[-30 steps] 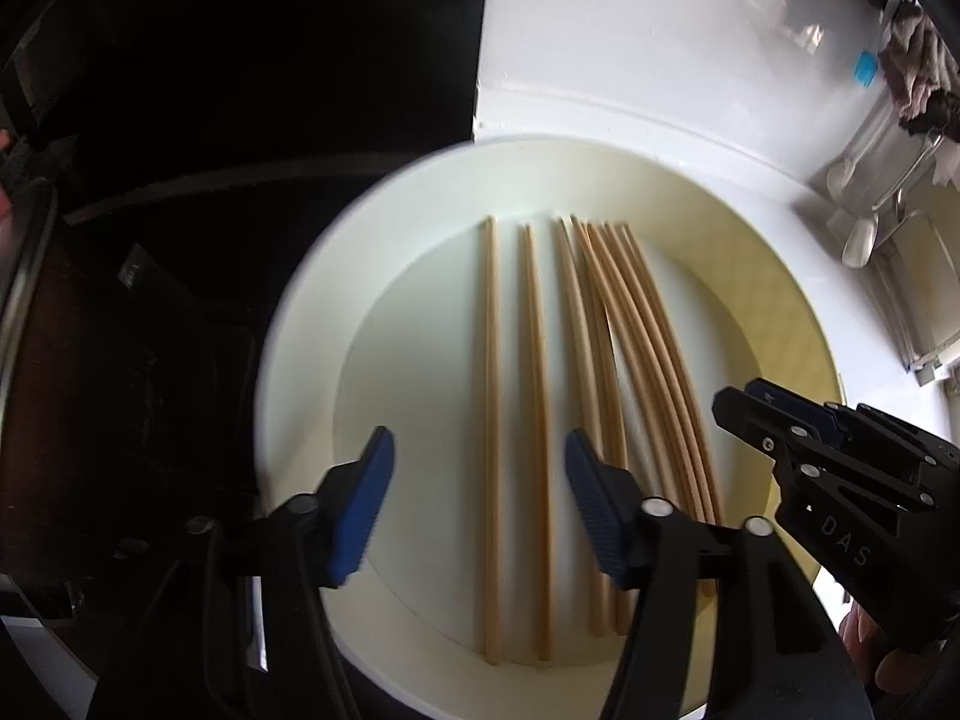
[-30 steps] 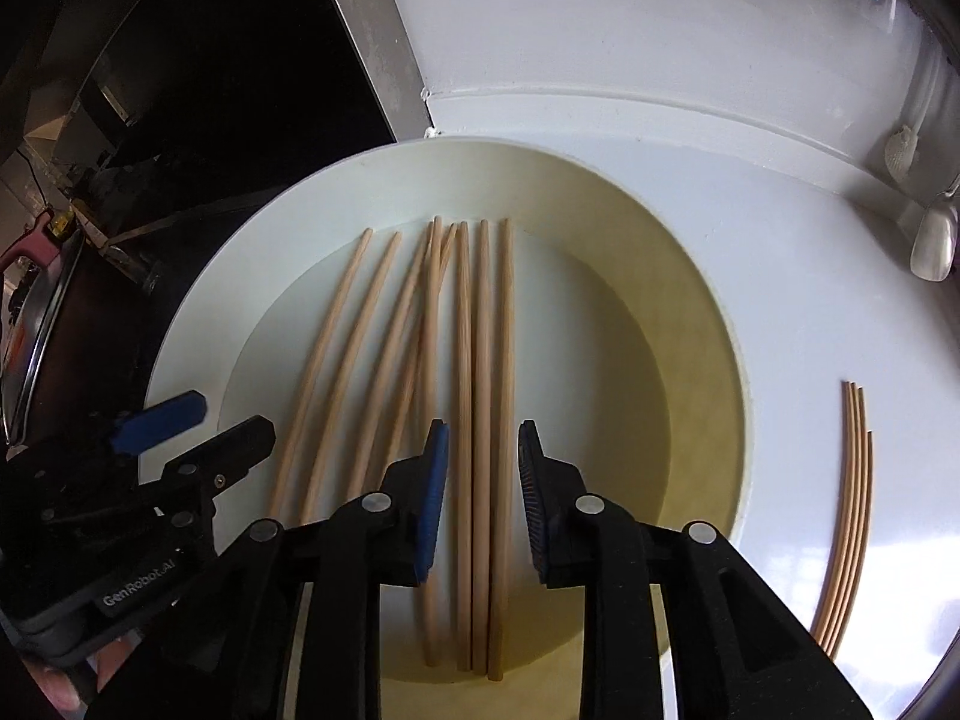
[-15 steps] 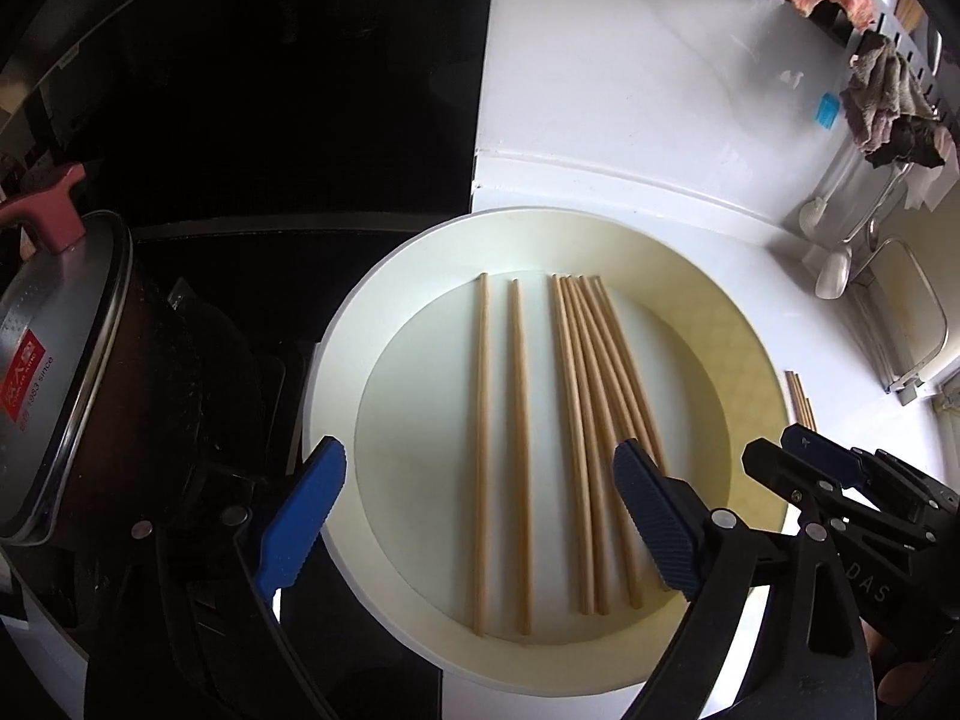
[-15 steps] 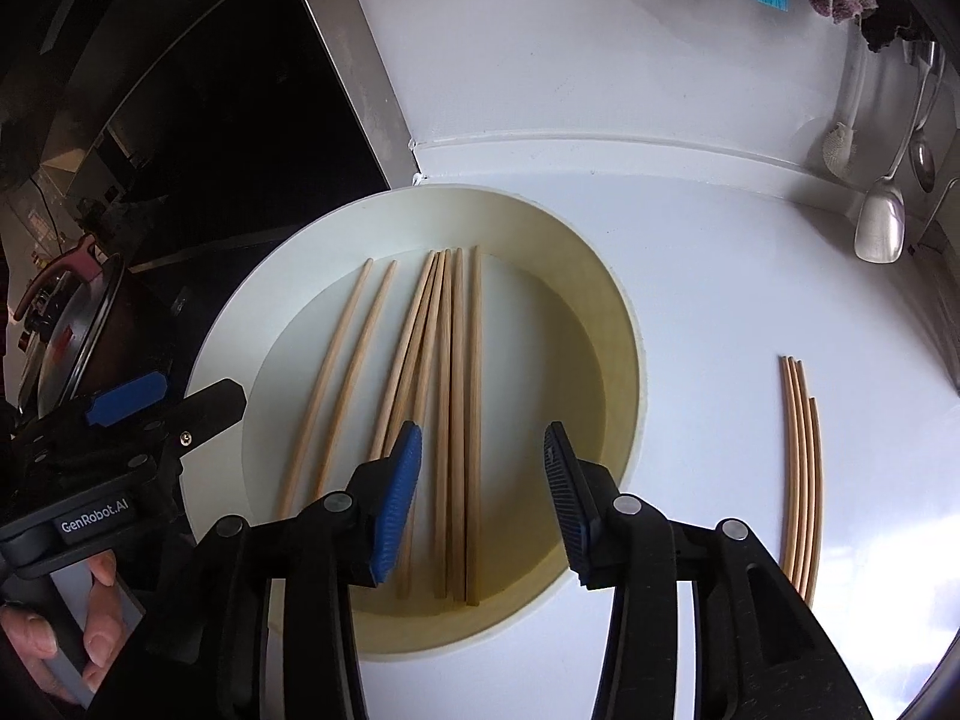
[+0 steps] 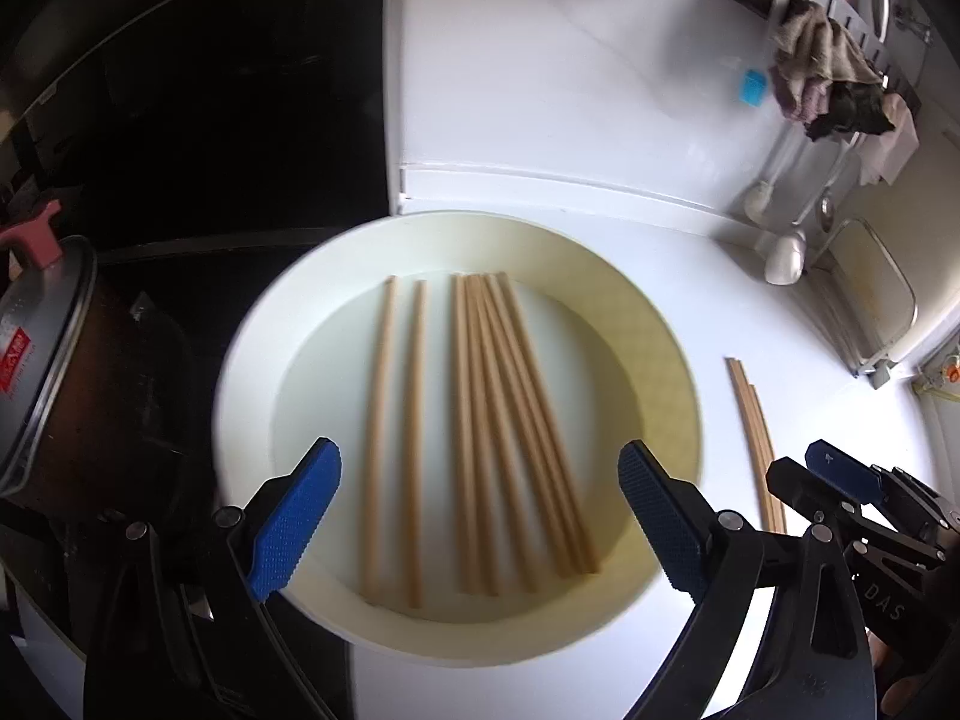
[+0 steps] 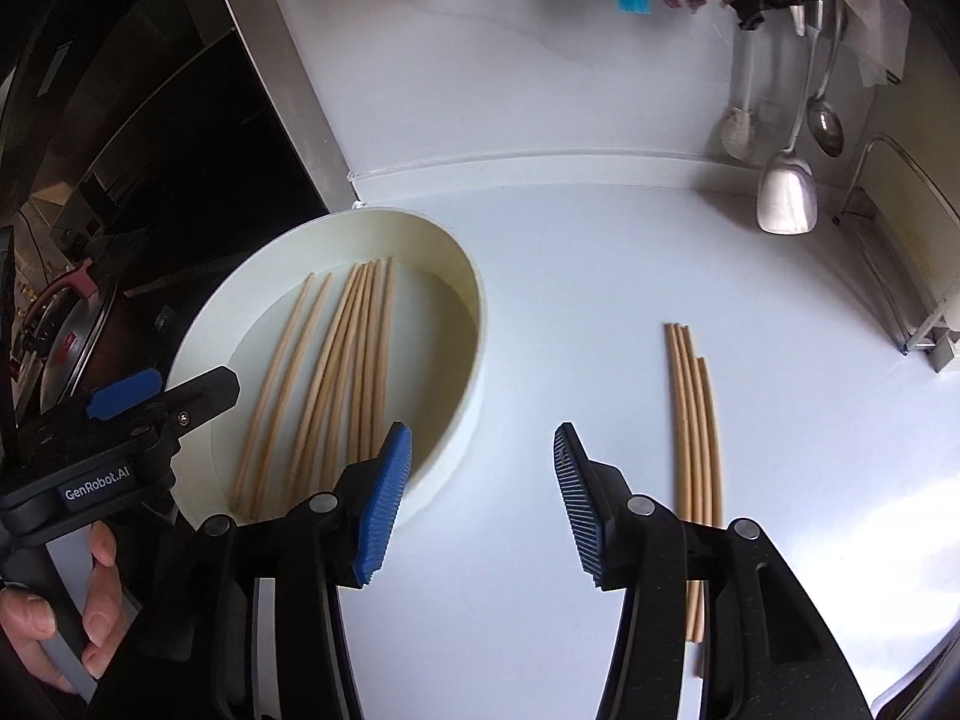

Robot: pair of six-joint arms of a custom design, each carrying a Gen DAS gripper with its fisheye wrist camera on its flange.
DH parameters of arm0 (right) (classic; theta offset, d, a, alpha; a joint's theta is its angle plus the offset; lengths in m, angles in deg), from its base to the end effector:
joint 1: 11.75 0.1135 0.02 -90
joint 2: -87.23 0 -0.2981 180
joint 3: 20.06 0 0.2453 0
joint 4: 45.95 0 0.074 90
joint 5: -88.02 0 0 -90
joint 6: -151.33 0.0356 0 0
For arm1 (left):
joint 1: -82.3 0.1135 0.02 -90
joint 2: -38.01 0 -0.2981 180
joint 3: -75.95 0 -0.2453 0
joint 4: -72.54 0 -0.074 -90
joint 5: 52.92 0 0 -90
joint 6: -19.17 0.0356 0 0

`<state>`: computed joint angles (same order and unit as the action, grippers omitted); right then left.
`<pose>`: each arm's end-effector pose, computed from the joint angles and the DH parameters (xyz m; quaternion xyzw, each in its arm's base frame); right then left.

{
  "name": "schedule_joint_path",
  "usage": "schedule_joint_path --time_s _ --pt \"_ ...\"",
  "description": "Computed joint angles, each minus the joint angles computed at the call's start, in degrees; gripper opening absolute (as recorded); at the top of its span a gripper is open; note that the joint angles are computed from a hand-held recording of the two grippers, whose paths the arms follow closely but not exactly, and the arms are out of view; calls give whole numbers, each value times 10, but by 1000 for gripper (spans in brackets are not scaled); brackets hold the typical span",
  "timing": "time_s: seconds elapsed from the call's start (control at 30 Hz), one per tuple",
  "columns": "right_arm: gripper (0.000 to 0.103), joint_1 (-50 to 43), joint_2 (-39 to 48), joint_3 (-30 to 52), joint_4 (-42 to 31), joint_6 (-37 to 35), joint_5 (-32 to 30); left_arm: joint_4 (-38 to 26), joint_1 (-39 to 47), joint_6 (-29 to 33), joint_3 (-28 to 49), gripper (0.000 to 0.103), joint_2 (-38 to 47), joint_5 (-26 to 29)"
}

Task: Organize utensils
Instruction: 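Move both open tools back to the remaining chopsticks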

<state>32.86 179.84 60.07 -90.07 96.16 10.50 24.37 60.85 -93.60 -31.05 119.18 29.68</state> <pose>0.2424 0.2283 0.2675 -0.0500 0.9513 0.1025 0.2863 0.2601 -0.0973 0.2822 -0.0297 0.9549 -0.0515 0.2909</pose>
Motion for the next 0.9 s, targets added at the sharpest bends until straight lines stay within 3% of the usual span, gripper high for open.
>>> schedule_joint_path --time_s 0.37,0.63,0.77,0.9 --pt "54 -150 -191 -197 21 -115 -49 -6 -222 -185 53 96 58 -137" --pt "54 -292 -229 -300 84 -255 -142 -97 -326 -296 127 96 140 -254" --pt "55 -310 -217 -329 126 -278 -153 -93 -336 -305 133 96 156 -246" --pt "59 -306 -202 -366 200 -269 -146 -60 -349 -279 122 96 182 -274"
